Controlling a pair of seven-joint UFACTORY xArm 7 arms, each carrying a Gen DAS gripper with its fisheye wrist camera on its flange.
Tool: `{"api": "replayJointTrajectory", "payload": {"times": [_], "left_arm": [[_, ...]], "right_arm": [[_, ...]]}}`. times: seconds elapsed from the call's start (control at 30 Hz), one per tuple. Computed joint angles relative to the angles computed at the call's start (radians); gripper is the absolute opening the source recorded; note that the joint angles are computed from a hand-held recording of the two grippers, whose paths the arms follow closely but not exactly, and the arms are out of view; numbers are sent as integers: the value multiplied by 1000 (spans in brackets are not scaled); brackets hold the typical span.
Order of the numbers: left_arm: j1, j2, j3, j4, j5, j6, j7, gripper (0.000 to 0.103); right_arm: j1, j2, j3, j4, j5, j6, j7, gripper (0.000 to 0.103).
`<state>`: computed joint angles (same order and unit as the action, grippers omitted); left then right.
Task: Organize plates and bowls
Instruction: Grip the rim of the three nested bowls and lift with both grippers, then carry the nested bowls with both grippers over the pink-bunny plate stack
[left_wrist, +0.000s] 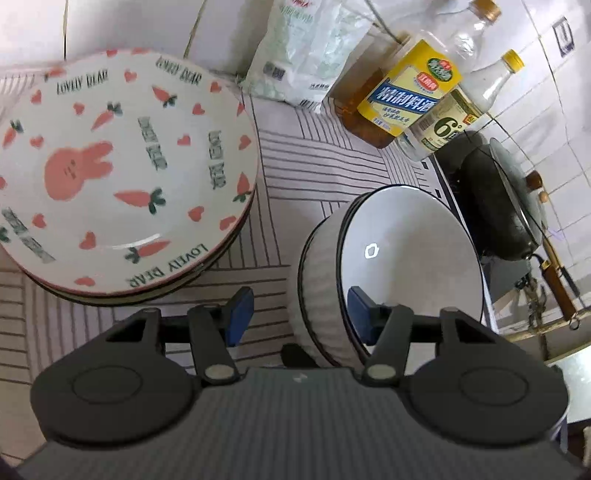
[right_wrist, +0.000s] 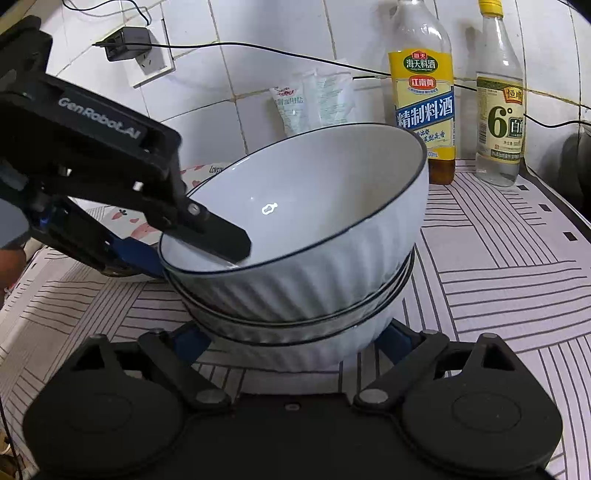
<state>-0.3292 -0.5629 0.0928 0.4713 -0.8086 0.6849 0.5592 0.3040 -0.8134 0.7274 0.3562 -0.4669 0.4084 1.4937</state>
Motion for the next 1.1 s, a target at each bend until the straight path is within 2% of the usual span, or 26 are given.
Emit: {"api": "replayJointTrajectory", "payload": {"times": [0.1,0.23,0.4,0.83,1.1], "left_arm": [[-10,24,23,4,-48,16,16,52],[-2,55,40,14,-123,70,31,44],[23,41,3,-1,-166,63,56,43],[38,25,-12,9,-102,102,89,44],[52,-70,11,-8,-54,160,84,44]], "right_arm": [[-13,-5,0,-11,-12,-27,0,97],[-21,-8,-1,-21,-17,-53,-11,98],[11,10,-57,-24,4,-57,-81,98],[5,-47,-6,-55,20,-73,-73,97],[27,-86,20,-26,21,0,-62,97]]}}
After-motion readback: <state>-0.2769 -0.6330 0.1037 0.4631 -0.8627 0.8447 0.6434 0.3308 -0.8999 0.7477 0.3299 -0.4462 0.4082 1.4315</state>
